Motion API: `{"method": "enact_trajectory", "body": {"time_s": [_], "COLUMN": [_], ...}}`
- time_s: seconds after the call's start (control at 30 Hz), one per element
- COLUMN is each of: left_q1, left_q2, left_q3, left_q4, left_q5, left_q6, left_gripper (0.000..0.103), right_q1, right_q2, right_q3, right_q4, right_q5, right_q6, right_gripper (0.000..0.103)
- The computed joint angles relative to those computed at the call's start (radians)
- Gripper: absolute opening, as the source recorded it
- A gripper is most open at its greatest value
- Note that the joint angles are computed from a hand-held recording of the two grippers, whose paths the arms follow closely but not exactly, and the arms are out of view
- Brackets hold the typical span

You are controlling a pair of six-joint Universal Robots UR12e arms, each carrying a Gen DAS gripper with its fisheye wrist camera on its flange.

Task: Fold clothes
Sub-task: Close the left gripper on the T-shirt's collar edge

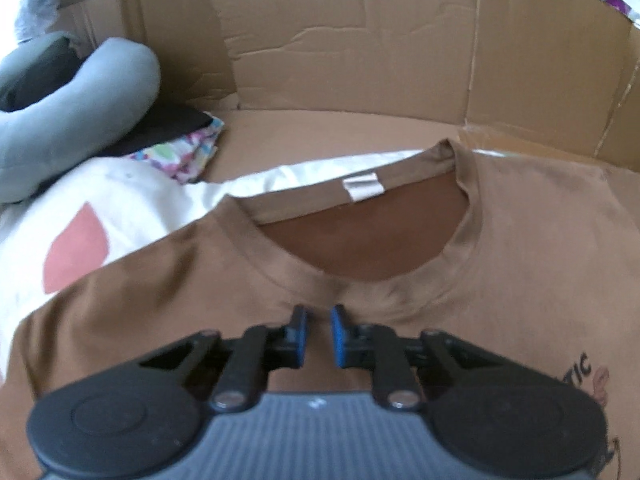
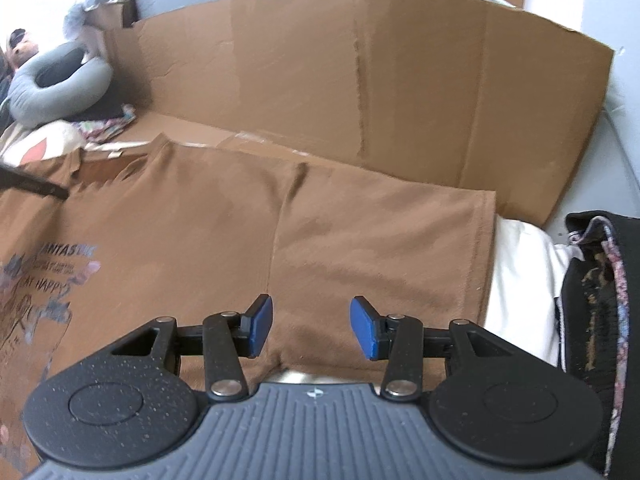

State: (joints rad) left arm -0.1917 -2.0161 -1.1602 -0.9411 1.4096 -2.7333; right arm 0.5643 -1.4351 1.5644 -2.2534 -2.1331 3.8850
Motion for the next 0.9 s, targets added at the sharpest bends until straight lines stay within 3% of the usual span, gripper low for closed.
{"method": "enact_trajectory", "body": {"time_s": [0.4, 0.6, 0.77, 0.9], "left_q1": [-0.014, -0.013, 0.0, 0.025], "left_q2": [-0.05, -0.04, -0.022, -0.01], "left_q3": [0.078, 0.085, 0.079, 0.06], "left_q4": [-0.028, -0.045, -0.05, -0.021], "left_q5": [0.037, 0.07, 0.098, 0.116], "left_q6": [-0.012, -0.011, 0.0, -0.06], "left_gripper": [0.013, 0.028, 0.031, 0.031], "right_q1": [0.006, 0.006, 0.008, 0.014], "right_q2": [-0.013, -0.022, -0.022, -0.023], "right_q3": [0.017, 0.023, 0.021, 0.02], "right_q4": [0.008, 0.018, 0.02, 0.021], "right_q5": [0.02, 0.011, 0.006, 0.007], "right_q6": [0.034, 0.07, 0.095, 0.076], "right_gripper": [0.05, 0.05, 0.05, 0.05]}}
